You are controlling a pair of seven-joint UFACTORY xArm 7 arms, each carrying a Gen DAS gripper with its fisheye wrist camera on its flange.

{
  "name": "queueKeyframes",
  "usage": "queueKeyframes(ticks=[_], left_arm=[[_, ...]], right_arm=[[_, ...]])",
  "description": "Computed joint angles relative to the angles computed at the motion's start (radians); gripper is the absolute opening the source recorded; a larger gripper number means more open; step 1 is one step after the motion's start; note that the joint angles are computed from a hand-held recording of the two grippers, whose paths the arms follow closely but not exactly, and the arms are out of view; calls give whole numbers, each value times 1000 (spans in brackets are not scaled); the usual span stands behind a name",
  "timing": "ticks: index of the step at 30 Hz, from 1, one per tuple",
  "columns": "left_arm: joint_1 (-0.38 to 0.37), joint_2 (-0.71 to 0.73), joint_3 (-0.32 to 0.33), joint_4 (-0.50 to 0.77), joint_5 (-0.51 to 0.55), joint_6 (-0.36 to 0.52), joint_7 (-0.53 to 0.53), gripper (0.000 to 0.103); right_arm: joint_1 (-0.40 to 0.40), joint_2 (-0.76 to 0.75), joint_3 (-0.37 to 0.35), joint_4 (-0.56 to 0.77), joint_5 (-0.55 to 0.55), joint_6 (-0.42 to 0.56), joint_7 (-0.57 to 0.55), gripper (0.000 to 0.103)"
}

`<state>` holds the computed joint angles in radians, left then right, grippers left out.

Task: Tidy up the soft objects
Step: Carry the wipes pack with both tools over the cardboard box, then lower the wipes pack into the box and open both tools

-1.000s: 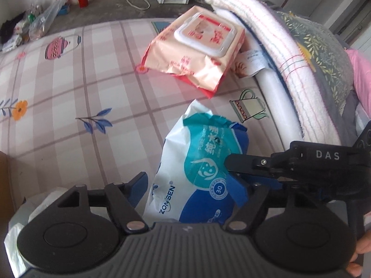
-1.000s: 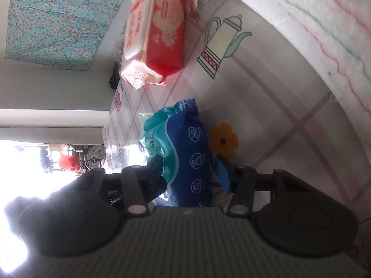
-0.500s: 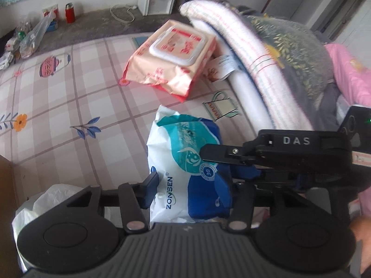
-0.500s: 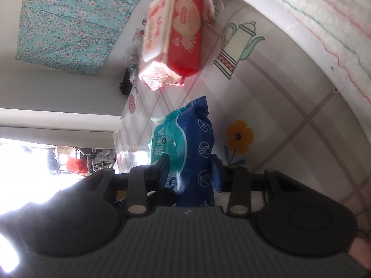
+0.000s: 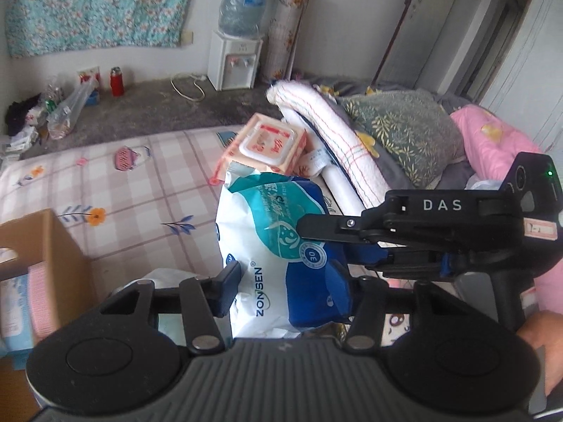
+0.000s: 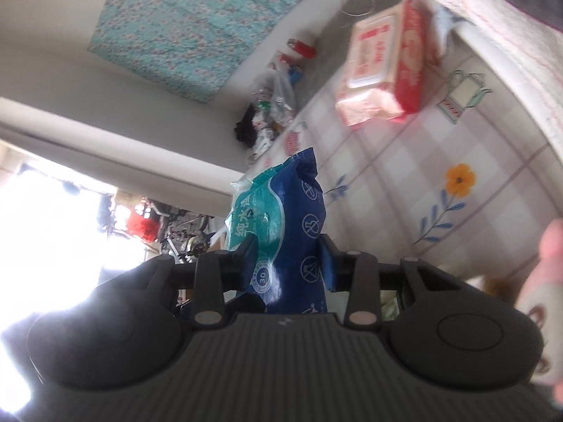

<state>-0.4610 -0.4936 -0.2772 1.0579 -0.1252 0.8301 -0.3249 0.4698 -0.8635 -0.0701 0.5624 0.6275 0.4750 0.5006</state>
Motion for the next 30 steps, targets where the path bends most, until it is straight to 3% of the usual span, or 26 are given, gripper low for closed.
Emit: queueKeyframes(ticks=[6,12,15,20,25,27,30], left_arm=[[40,-239,39,-95,21,95,-15,54],[126,-471,106,-190,37,224,-4,54],[174,-557,149,-235,34,275,8,54],[232,-658,236,-320,-5,329,39,53],[263,-695,320,-399,-44,387,117,54],[274,-682,328,-428,-54,401,152,54],[303,-656,331,-456,-64,433,177,54]], right_arm=[[121,56,73,72,45,-72,20,36],[299,250,97,212,118,-153,-40,36],[343,361,124,300,152,-146,-66,36],[295,502,239,418,102,-108,-31,36],[177,579,383,494,-191,-41,123,37],[154,577,407,491,-285,-27,168,37],[162,560,387,464,-301,-36,172,37]])
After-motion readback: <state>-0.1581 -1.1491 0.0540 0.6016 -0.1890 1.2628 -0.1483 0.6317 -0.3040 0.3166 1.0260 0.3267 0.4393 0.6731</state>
